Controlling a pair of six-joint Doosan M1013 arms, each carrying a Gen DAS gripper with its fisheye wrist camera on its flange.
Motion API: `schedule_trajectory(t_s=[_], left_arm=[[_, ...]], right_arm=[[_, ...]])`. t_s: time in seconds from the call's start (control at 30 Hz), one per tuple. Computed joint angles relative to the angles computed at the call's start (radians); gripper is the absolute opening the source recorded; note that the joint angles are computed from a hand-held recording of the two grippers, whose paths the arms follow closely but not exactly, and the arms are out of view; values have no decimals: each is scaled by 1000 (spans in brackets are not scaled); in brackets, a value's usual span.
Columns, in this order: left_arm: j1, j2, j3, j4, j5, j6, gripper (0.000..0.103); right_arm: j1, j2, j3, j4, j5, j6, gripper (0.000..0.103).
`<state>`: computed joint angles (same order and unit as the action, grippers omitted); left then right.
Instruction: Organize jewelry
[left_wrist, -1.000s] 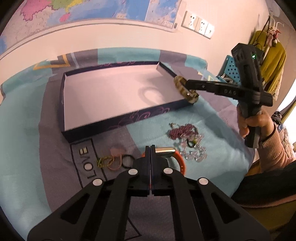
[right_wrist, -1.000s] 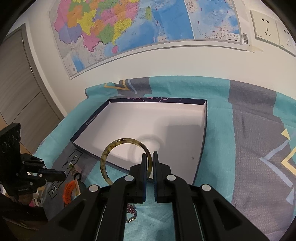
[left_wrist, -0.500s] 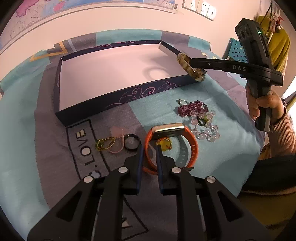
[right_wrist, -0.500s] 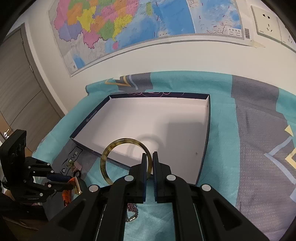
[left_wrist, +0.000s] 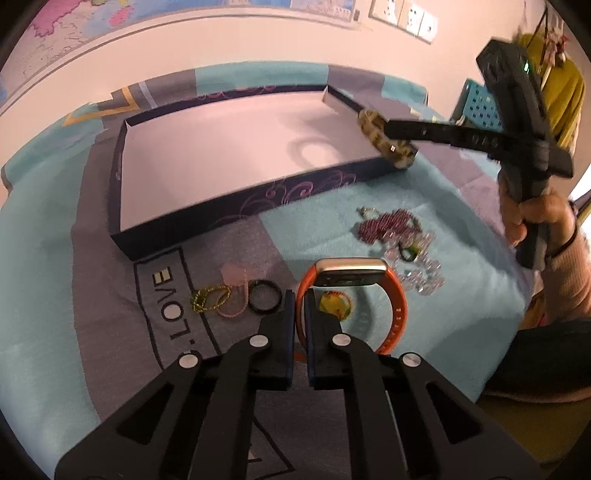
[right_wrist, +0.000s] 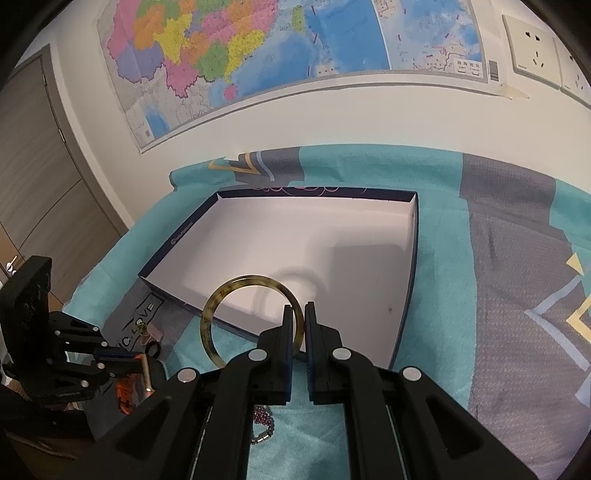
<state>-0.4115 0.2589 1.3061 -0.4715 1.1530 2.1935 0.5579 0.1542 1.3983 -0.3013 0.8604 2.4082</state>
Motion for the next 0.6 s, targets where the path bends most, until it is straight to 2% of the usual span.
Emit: schedule_trajectory(t_s=[0.23, 0.37, 0.6], left_arm=[[24, 17, -59, -81, -24, -15, 5], [20, 52, -121, -52, -72, -95, 5], [6, 157, -267, 26, -63, -262, 5]], right_arm=[[-10, 14, -31, -17, 11, -16, 5], [-26, 37, -67, -18, 29, -41, 5], [-57, 105, -152, -24, 105, -81, 5]])
